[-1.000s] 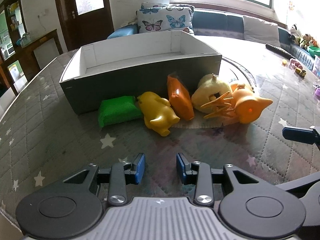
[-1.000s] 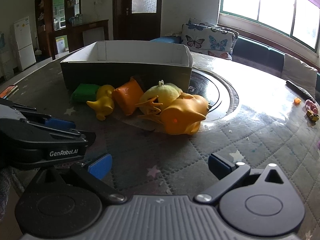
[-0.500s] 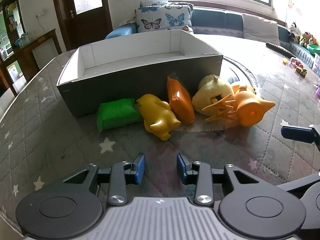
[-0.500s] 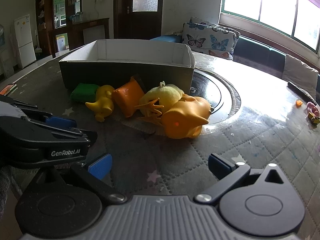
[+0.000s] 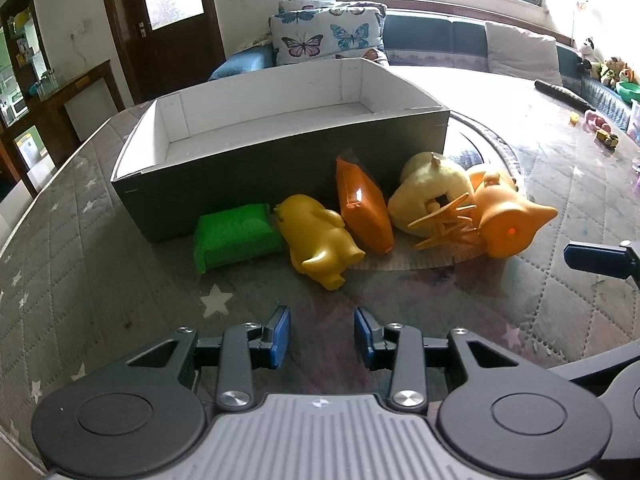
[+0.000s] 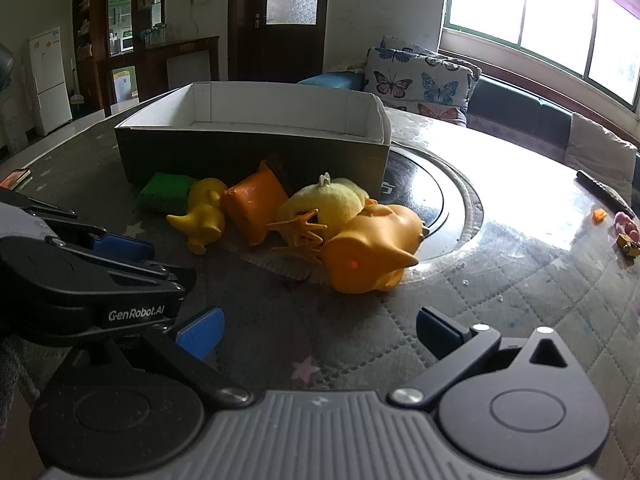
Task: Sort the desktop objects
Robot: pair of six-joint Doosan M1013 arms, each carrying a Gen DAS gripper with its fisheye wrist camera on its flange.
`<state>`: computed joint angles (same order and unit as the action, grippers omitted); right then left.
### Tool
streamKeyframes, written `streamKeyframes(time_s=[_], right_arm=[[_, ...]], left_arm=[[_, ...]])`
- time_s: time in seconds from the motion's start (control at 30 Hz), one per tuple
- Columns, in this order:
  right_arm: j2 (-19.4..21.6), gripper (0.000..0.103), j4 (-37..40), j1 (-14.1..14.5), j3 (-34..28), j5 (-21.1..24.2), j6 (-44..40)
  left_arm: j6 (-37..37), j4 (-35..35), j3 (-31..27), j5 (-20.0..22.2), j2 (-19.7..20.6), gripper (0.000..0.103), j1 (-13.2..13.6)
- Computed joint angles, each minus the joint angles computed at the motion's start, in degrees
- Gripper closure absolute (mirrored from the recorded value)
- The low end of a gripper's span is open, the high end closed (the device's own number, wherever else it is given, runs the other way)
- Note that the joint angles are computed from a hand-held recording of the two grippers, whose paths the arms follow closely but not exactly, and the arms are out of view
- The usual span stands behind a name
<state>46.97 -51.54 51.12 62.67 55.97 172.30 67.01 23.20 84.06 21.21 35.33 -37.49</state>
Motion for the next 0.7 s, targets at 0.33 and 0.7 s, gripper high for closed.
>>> streamKeyframes(time_s=[0.33, 0.7], right_arm=[[0.2, 0.001, 0.1, -0.2, -0.4, 0.0, -0.4], [0.3, 0.001, -0.3, -0.5, -0.6, -0.2, -0.5]], left_arm=[[-0.7, 1.1, -0.8, 0.8, 0.4, 0.064, -0.1], [0.2, 0.5, -1.7, 1.3, 0.8, 0.065, 0.0]])
